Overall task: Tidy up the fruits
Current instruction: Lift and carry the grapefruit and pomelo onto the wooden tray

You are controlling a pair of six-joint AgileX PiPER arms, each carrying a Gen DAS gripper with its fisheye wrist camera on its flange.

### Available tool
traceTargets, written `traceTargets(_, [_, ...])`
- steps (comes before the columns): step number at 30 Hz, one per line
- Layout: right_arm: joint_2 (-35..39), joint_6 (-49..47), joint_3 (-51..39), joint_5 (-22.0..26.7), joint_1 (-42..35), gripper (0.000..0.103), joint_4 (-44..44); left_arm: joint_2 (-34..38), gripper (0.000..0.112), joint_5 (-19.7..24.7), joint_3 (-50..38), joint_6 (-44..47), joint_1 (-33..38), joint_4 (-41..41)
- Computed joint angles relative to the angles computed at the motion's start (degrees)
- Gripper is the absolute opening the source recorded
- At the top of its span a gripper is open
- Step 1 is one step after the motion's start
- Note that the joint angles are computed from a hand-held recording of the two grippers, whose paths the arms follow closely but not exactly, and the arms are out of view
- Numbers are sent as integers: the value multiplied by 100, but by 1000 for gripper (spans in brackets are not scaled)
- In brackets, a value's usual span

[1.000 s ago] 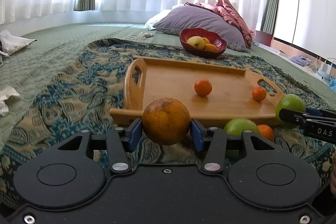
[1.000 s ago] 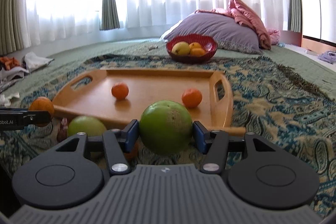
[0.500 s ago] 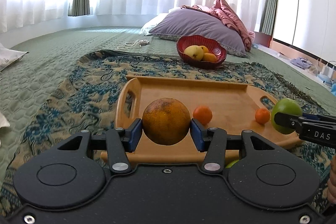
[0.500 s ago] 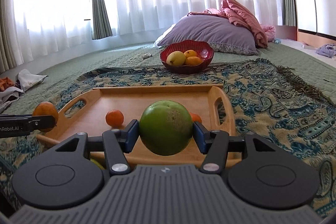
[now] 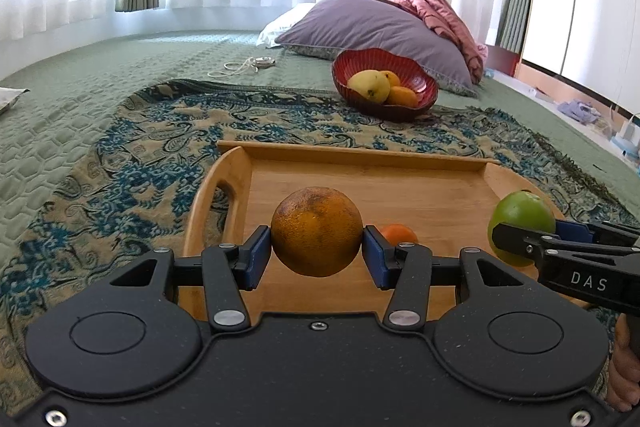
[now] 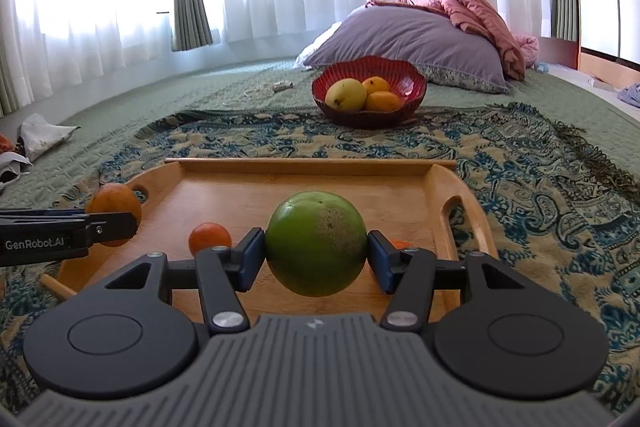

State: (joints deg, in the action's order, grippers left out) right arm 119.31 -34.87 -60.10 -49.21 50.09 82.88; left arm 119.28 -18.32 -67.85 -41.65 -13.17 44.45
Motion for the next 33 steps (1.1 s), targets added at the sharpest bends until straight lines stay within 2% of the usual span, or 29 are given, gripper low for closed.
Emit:
traceTargets(3, [86, 32, -98, 109, -115, 60, -2, 193, 47, 120, -305, -614, -3, 526])
traceTargets(10, [258, 57, -276, 254, -250, 60, 9, 489, 47, 346, -672, -707, -59, 603])
traceTargets(19, [421, -20, -475, 340, -327, 60, 65, 561, 47, 285, -655, -69, -142, 137])
traceTargets(33, [513, -89, -551, 310, -330, 60, 68, 700, 47, 389, -797, -184, -186, 259])
